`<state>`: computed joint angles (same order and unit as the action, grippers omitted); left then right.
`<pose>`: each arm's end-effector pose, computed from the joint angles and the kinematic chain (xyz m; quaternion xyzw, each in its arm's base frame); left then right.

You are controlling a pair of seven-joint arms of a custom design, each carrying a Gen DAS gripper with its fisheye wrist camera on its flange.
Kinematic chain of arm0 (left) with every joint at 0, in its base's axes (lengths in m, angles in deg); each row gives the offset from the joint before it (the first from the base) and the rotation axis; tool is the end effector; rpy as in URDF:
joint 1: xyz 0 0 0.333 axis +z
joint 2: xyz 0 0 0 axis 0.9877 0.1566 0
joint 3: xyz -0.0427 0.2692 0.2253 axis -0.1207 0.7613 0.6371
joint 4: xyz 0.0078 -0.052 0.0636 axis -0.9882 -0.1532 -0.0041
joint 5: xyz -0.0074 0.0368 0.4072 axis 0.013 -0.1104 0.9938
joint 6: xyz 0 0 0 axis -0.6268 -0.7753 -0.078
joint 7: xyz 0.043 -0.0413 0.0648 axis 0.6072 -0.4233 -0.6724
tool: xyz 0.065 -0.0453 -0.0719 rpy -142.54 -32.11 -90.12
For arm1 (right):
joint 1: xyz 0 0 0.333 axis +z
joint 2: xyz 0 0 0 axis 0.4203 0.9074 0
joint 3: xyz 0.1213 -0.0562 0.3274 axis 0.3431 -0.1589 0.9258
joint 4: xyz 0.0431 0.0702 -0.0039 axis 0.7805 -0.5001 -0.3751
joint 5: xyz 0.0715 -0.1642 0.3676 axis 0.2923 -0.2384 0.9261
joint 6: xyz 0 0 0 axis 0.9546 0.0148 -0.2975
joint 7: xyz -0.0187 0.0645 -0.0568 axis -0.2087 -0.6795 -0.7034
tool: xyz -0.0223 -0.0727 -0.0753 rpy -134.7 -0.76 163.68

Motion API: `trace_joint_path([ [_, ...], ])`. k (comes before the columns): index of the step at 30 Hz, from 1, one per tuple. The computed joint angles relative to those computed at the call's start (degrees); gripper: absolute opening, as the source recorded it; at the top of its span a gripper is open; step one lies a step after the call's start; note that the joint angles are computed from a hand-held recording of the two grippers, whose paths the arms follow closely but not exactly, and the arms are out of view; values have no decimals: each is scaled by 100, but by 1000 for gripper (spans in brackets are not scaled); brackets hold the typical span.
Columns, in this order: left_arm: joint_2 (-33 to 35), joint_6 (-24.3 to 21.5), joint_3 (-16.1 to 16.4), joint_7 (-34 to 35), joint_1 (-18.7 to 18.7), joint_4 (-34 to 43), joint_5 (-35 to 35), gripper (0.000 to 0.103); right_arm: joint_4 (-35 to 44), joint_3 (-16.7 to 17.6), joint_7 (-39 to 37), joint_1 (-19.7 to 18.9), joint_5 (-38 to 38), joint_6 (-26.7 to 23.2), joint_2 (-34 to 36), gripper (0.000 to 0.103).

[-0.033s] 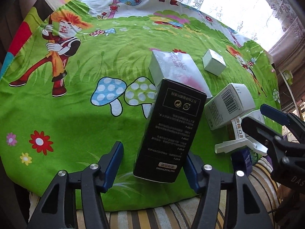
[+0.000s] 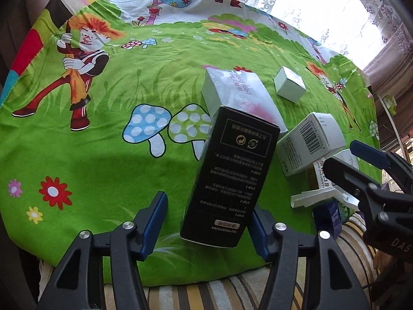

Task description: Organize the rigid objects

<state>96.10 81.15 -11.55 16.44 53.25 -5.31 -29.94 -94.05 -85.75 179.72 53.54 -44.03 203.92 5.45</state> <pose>0.6908 -0.4816 0.4265 -0.6573 0.7179 -0.2217 0.0584 0.6827 0.3409 0.4580 -0.7433 0.6075 -0.1768 0.2174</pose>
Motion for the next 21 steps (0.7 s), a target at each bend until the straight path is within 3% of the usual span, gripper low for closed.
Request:
trace_joint_path([
  [5,-96,209,5,-81,14,-223,9,46,236,-70,90,60,-54,-60,210,77],
  [13,-246,628,3,-281,62,-562,43,40,480,-45,47,32,61,-206,444,45],
  [21,-438,975,112,-545,-16,-868,306,40,-56,-154,218,94,-3,468,159,44],
])
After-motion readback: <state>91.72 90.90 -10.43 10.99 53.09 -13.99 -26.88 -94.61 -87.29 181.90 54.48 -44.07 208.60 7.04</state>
